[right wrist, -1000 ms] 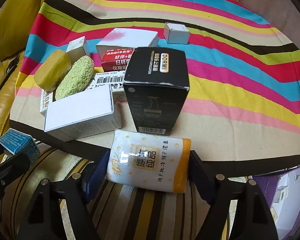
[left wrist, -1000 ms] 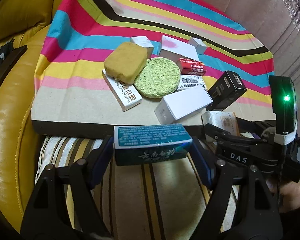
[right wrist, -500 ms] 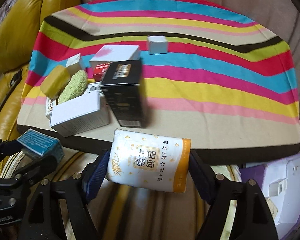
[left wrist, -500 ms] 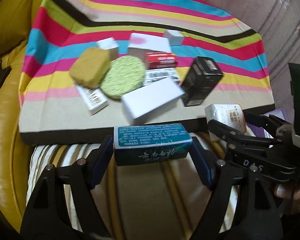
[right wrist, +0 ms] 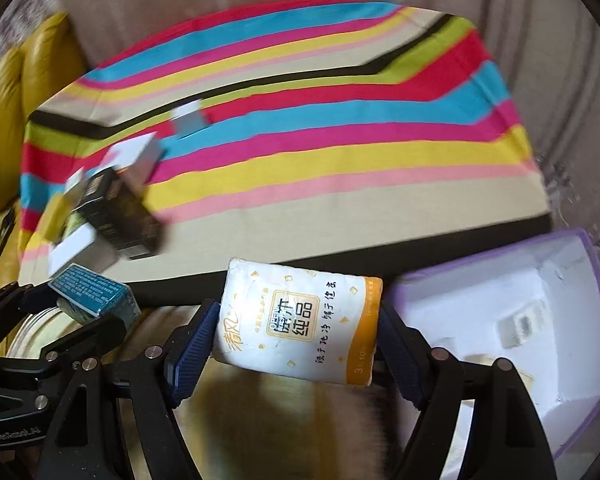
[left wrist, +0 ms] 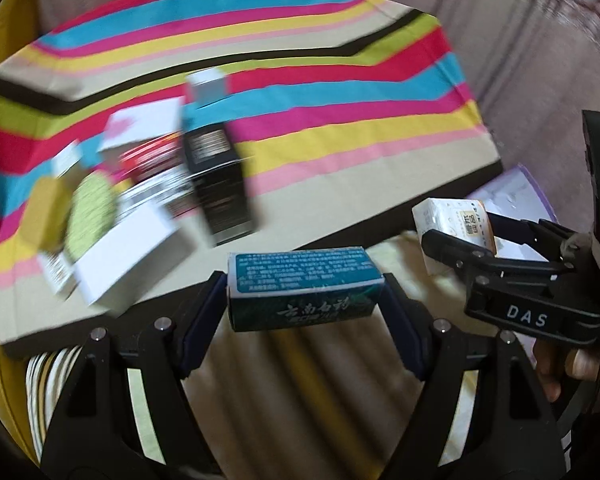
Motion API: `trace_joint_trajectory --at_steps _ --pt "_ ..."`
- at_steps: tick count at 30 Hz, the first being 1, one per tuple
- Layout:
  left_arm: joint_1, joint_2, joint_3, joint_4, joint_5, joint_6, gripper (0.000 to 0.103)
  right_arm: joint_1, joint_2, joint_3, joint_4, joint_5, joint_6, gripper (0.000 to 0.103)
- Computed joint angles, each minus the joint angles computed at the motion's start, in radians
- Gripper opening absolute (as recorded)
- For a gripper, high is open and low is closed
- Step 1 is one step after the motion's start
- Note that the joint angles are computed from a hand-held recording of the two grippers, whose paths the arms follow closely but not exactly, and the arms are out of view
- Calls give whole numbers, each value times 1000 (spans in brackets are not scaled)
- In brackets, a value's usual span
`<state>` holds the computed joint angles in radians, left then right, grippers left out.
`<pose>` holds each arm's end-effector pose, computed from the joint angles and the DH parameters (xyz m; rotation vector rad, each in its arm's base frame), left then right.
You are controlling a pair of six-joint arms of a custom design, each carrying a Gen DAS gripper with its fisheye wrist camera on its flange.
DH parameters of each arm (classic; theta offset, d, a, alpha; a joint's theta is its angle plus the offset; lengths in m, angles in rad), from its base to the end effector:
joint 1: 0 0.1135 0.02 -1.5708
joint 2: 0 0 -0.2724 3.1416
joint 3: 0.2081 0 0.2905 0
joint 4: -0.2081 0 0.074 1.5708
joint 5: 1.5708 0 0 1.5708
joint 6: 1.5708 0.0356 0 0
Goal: Organize objects
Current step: 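Carry the teal box and packet over the purple-rimmed box and release them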
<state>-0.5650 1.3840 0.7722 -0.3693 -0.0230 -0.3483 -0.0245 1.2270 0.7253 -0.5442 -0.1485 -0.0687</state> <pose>0.2517 -0.1586 0.1760 0.2705 2.5700 -0.3194 0.2610 -0.0011 0.1914 -0.1096 2.6046 0.1610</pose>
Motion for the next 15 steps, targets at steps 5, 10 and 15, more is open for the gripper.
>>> trace_joint_trajectory --at_steps 5,10,15 --pt "-105 136 122 15 4 17 78 -193 31 6 11 -31 -96 78" --pt "-185 269 254 15 4 48 78 -356 87 10 44 -69 -155 78" --pt "-255 379 375 -7 8 88 78 -488 154 31 70 -72 -207 78"
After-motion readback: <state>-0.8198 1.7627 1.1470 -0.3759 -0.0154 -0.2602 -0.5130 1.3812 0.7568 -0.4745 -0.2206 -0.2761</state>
